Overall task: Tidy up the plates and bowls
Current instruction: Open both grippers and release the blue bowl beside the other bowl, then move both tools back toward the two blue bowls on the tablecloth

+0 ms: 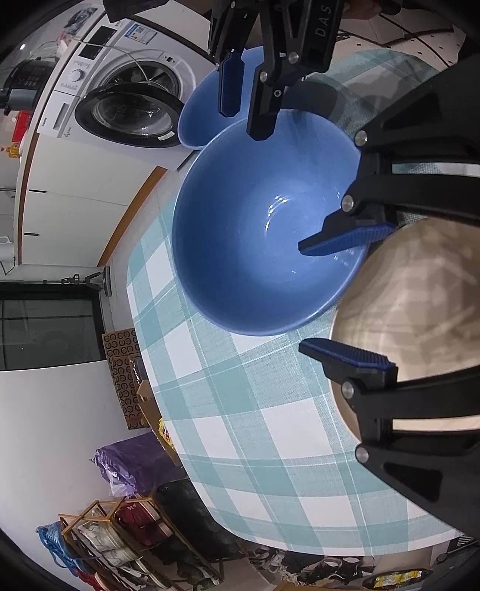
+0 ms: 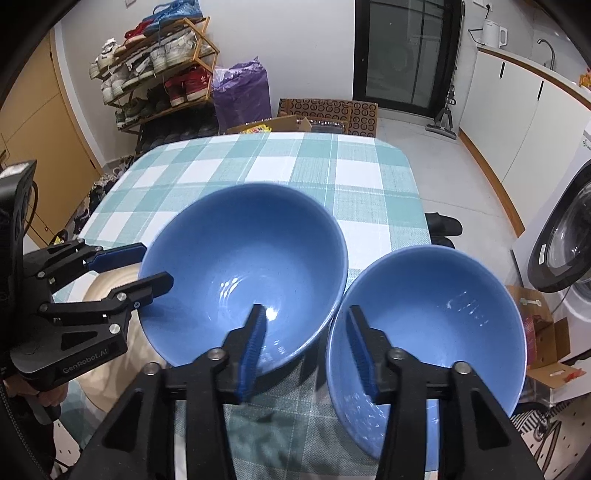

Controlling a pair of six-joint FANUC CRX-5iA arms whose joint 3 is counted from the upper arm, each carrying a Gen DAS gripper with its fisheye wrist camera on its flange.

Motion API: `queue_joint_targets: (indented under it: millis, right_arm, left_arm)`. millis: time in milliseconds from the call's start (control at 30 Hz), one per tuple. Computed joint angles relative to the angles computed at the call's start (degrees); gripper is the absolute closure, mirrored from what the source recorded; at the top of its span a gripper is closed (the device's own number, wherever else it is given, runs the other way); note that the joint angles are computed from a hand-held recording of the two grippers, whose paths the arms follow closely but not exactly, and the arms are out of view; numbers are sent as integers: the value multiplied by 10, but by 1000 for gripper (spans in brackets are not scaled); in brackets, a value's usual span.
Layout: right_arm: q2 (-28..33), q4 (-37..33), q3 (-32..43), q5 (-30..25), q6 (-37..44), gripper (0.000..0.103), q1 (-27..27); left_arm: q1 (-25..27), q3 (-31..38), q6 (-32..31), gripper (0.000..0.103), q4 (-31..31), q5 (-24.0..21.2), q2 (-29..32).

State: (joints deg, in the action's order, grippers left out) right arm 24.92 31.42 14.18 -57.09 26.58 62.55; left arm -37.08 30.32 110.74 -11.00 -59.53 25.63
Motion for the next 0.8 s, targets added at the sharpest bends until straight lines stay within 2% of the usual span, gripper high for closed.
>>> queue_joint_targets:
  millis: [100,167,300,367,433,500,600,800]
  right_arm:
    - [-10,8,-12,12,-10,41,0]
    - [-17,16,-21,21,-19,26,0]
    - [-29,27,-35,42,-27,18,0]
    - [-32,30,-38,44,-28,11,0]
    - [-35,40,-42,44,-36,4,1]
    - [-39,48,-49,47,-40,3,1]
    - [-52,56,-66,57,-51,1,1]
    - [-81,84,-107,65,-86,1,3]
  left_arm:
    - [1,-3,1,50,5,1,-2]
    - [0,2,6,50,4,-5,-1]
    - [0,0,12,48,7,-2,-4]
    - [-1,0,19,42,5,-2,-6]
    - [-2,-6,28,22,3,7,-11]
    - [-3,-13,32,15,3,17,-17]
    - [-3,-14,39,1,5,20,-18]
    - [-11,-14,56,0,-5,27,-21]
